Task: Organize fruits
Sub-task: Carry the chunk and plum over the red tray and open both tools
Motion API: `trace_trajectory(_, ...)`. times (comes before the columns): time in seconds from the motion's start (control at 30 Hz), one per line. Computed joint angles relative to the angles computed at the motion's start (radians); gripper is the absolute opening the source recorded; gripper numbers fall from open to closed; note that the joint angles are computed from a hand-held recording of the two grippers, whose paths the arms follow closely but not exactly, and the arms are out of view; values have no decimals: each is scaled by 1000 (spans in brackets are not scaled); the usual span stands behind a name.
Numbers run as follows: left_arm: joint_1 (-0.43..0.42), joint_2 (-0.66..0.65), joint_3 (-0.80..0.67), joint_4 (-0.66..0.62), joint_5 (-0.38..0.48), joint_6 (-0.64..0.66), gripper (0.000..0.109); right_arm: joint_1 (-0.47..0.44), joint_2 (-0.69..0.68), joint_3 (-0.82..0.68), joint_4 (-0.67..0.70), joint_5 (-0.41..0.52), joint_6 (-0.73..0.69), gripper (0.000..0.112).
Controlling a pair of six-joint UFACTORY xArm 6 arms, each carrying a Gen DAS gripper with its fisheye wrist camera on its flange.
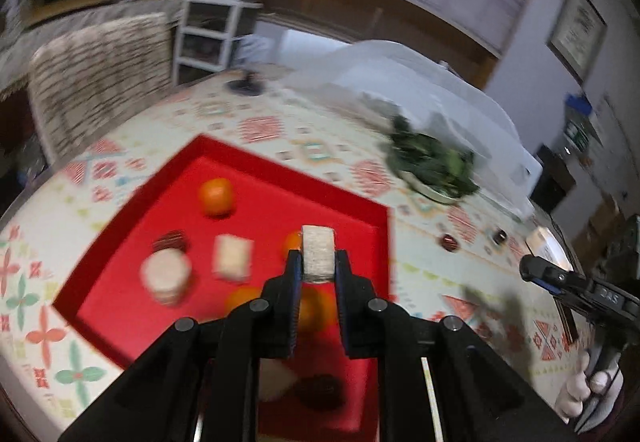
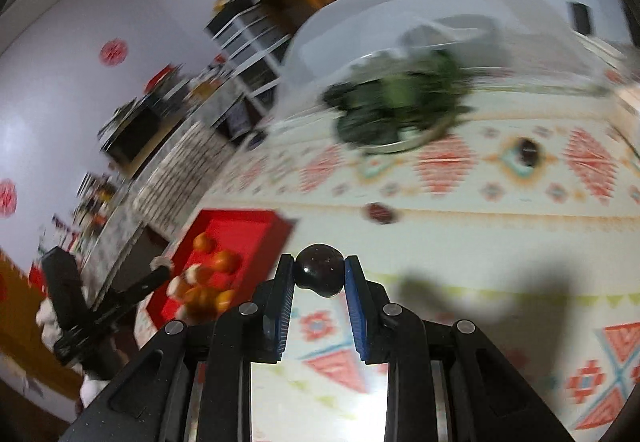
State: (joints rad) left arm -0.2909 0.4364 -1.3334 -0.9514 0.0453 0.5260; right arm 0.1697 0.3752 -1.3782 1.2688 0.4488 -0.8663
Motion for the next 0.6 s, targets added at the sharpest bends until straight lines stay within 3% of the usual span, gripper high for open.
trace_trajectory(0.2, 54, -15, 9, -239, 25, 206, 15, 125, 98, -136, -172, 4, 138, 28)
trace_trajectory(0.5, 111, 25, -26, -257, 79, 207, 16, 211, 349, -439, -546, 27, 470, 29)
trace_trajectory(0.57, 118, 28, -32, -280, 86, 230, 24, 216, 408, -513, -638, 40, 550, 29)
trace_trajectory(0.6, 121, 27, -33, -292, 90, 239, 35, 216, 420, -528, -655, 45, 569, 29)
